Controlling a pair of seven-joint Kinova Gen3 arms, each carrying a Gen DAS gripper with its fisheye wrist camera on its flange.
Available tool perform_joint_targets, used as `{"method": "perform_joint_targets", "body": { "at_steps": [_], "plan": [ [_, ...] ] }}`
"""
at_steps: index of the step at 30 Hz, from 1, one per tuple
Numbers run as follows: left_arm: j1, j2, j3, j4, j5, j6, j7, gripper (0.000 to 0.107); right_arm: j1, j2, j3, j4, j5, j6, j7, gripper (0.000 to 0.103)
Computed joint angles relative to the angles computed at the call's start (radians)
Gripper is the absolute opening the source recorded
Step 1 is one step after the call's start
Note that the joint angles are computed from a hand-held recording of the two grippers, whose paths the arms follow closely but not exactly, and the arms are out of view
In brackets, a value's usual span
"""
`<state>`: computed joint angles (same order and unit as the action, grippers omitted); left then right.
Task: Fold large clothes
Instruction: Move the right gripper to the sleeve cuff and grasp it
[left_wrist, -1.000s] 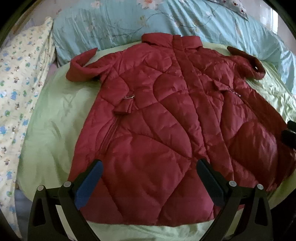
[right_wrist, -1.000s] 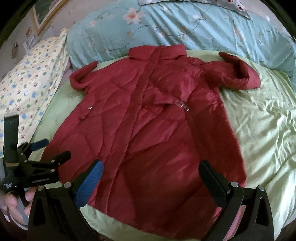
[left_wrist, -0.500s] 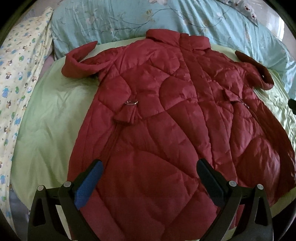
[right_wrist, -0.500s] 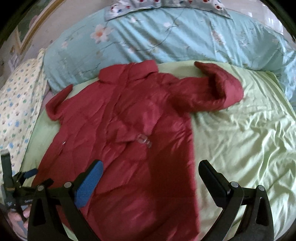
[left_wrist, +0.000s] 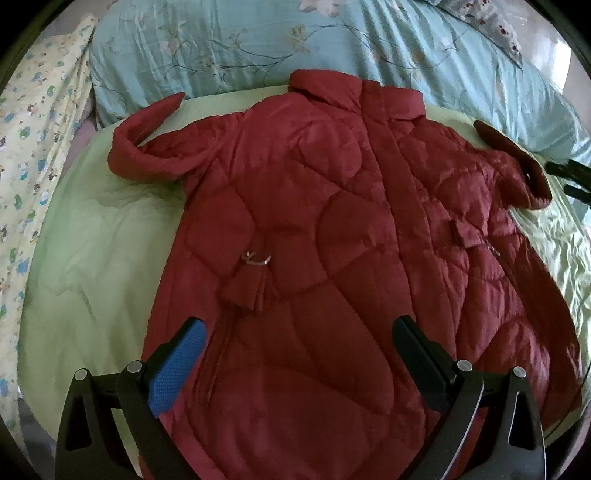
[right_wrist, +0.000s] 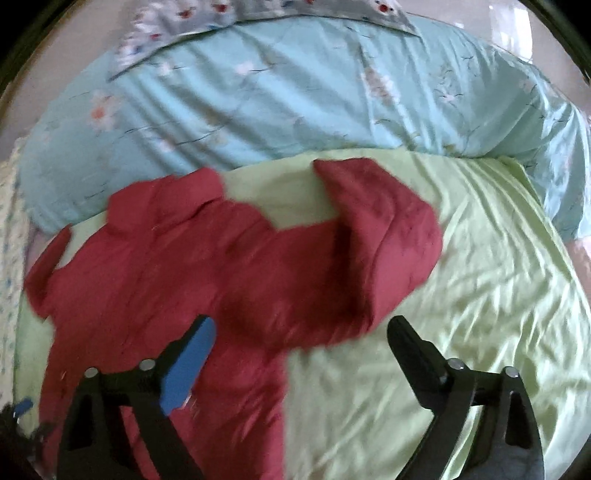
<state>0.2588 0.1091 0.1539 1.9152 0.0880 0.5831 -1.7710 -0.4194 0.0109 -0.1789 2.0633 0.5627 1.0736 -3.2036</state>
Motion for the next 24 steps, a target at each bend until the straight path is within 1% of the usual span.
{"method": "perform_joint_targets", "body": {
  "at_steps": [1,4,7,9,11,13,14,15,16,18,22,24],
  "plan": [
    [0.000,0.009,0.000,-0.008,0.000,-0.001,0.001,0.102,0.022,0.012,0.022,-0.006,0.003,-0.016,0.027,0.086],
    [0.004,0.052,-0.001,-0.044,-0.006,0.003,0.014,0.102,0.086,0.095,0.085,-0.055,0.026,-0.022,0.123,0.083],
    [-0.001,0.088,0.002,-0.079,0.006,0.014,0.008,0.102,0.140,0.171,0.141,-0.091,0.031,-0.045,0.191,0.080],
    [0.002,0.109,0.001,-0.099,0.002,0.017,0.014,0.102,0.169,0.209,0.170,-0.108,0.025,-0.059,0.232,0.075],
    [0.005,0.131,0.000,-0.118,-0.001,0.021,0.021,0.102,0.191,0.241,0.195,-0.118,0.019,-0.065,0.269,0.074],
    [0.010,0.150,0.000,-0.134,-0.001,0.025,0.030,0.102,0.228,0.269,0.213,-0.118,0.005,-0.103,0.320,0.073],
    [0.013,0.158,-0.001,-0.142,-0.004,0.027,0.035,0.102,0.231,0.274,0.220,-0.118,-0.005,-0.111,0.333,0.071],
    [0.015,0.168,-0.001,-0.150,-0.006,0.030,0.038,0.102,0.244,0.286,0.227,-0.118,-0.019,-0.126,0.353,0.062],
    [0.013,0.172,0.000,-0.154,-0.003,0.032,0.037,0.102,0.249,0.293,0.234,-0.117,-0.027,-0.135,0.362,0.043],
    [0.012,0.182,0.003,-0.162,0.001,0.034,0.035,0.102,0.252,0.286,0.244,-0.106,-0.036,-0.164,0.364,0.019],
    [-0.006,0.188,0.013,-0.165,0.030,0.039,0.012,0.102,0.207,0.249,0.240,-0.093,-0.003,-0.181,0.325,0.013],
    [-0.012,0.191,0.015,-0.165,0.041,0.041,0.003,0.102,0.182,0.218,0.225,-0.083,0.012,-0.196,0.305,0.012]
  ]
}}
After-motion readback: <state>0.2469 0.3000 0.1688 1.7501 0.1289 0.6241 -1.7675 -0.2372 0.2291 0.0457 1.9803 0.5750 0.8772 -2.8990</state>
